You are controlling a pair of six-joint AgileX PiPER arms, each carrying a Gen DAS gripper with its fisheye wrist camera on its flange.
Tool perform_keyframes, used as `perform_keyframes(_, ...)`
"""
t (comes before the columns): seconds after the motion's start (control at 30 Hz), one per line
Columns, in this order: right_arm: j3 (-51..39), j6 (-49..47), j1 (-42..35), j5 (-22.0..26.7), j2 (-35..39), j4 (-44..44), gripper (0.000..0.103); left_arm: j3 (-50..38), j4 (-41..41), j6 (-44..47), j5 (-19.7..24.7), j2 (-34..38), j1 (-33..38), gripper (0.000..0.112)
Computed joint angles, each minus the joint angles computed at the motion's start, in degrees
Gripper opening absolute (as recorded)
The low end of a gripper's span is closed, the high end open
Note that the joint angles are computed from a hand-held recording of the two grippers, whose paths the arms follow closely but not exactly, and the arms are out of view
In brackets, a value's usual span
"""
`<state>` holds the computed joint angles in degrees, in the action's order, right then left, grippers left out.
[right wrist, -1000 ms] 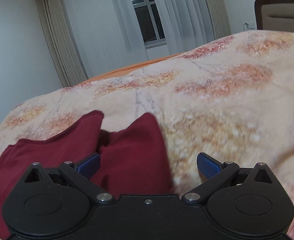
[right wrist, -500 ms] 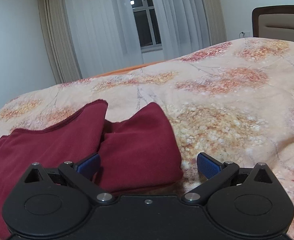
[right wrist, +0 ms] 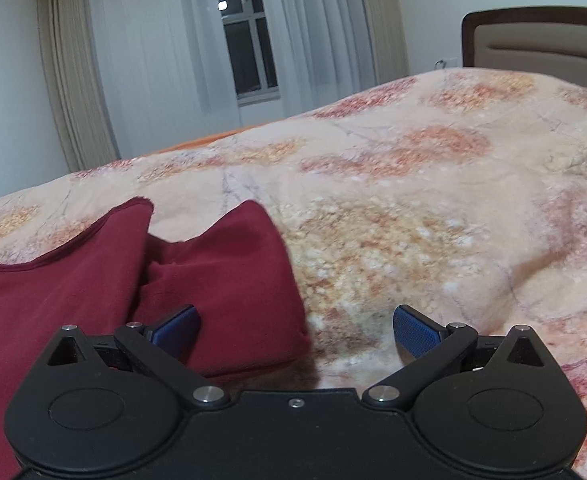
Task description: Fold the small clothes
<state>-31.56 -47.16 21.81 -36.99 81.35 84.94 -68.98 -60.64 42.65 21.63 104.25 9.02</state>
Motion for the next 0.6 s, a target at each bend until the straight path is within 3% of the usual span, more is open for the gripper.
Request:
perform_keyframes(0.23,0.85,2.94,0.41,-3.16,2.20,1.33,0.102,1.84,-8.93,9.03,0.55,-0.13,0.98,0.007)
perform_keyframes(0.33,2.35,6.43,1.69,-4.61,1.54,-0.50,0.102,2.92,-8.97,9.05,0.52,-1.34,0.99,0.016)
perform_keyframes(0.4,3.30,7.95,3.90,-7.20,0.51,-0.39,0.102,4.44,-10.62,11.61,0.31,-2.93,1.06,0.034)
perform_keyframes(0.47,4.21,8.17,7.09,-10.22,-1.10,0.66,0.102,7.05,-17.61,19.78,1.37,-4.72,1.75,0.071)
perform_keyframes(0.53,5.19,7.85,11.16,-12.75,-3.49,1.91,0.102,10.09,-24.42,26.77,0.73,-6.63,1.67,0.081)
perform_keyframes(0.6,5.73,6.22,15.62,-14.20,-6.42,4.03,0.102,11.89,-25.62,28.56,0.04,-7.96,1.22,0.087)
